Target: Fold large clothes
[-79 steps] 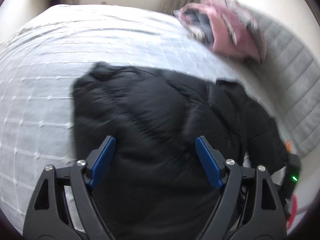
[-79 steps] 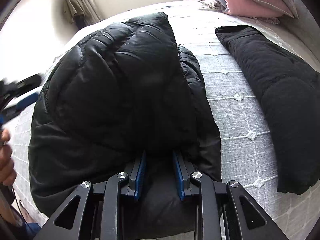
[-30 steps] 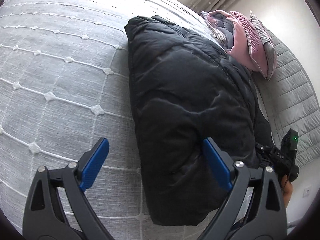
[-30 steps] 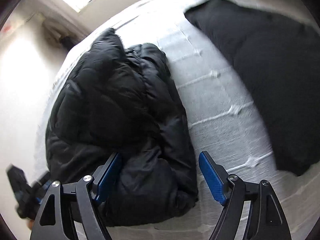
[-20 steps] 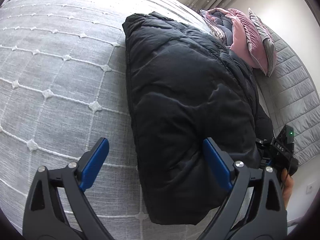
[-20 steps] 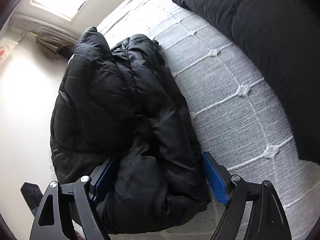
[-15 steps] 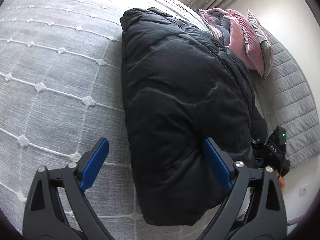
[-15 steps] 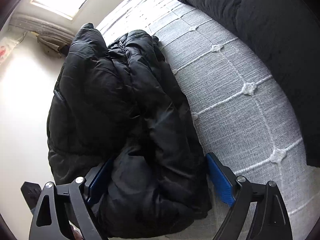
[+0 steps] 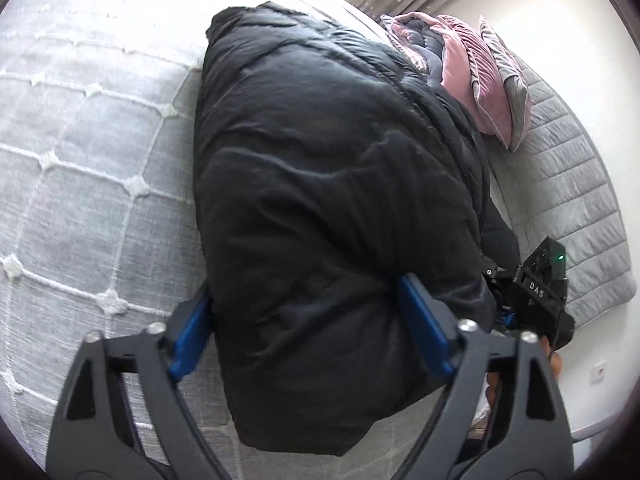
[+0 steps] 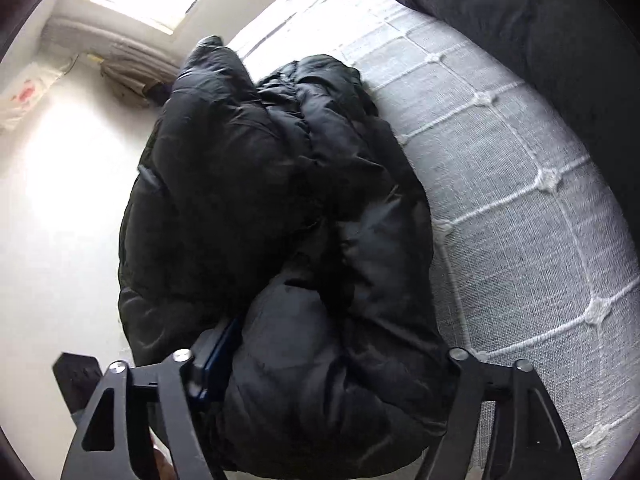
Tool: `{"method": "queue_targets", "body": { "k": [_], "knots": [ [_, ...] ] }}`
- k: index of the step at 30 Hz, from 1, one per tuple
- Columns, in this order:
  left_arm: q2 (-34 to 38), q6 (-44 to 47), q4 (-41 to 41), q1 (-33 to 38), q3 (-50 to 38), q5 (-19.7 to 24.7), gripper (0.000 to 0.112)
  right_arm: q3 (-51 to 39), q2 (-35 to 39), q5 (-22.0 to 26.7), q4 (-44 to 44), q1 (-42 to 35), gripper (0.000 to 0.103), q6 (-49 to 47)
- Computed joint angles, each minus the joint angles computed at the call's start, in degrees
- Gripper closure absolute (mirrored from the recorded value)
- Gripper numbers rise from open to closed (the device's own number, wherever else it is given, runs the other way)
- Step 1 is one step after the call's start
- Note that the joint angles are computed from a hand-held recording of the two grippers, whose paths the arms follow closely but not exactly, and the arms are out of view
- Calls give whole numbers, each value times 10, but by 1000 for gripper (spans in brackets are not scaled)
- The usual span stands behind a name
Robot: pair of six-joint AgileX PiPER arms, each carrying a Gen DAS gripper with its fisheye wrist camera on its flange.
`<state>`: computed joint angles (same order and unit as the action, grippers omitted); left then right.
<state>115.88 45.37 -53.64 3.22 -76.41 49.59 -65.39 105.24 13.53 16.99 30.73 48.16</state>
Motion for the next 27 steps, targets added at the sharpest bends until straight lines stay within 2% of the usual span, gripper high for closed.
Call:
{"method": "queue_targets", "body": {
  "k": [5, 7, 11, 15, 21, 27],
  "knots": [
    [-10, 11, -14, 9, 12, -18, 50, -21, 4, 8, -118, 20, 50, 105],
    [-11, 17, -23, 14, 16, -21, 54, -30, 6, 14, -150, 26, 52, 129],
    [-13, 26, -31, 15, 23, -27, 57, -71, 27, 34, -193, 40, 53, 179],
    [-17, 31, -38, 12, 27, -41, 62, -54, 15, 28, -222, 46, 58, 204],
    [-42, 45, -40, -1, 44, -77, 75, -86, 19, 56, -322, 73, 66, 284],
    [-37, 37, -39, 13, 27, -54, 80, -111, 22, 85, -375, 90, 70, 323]
  ]
}}
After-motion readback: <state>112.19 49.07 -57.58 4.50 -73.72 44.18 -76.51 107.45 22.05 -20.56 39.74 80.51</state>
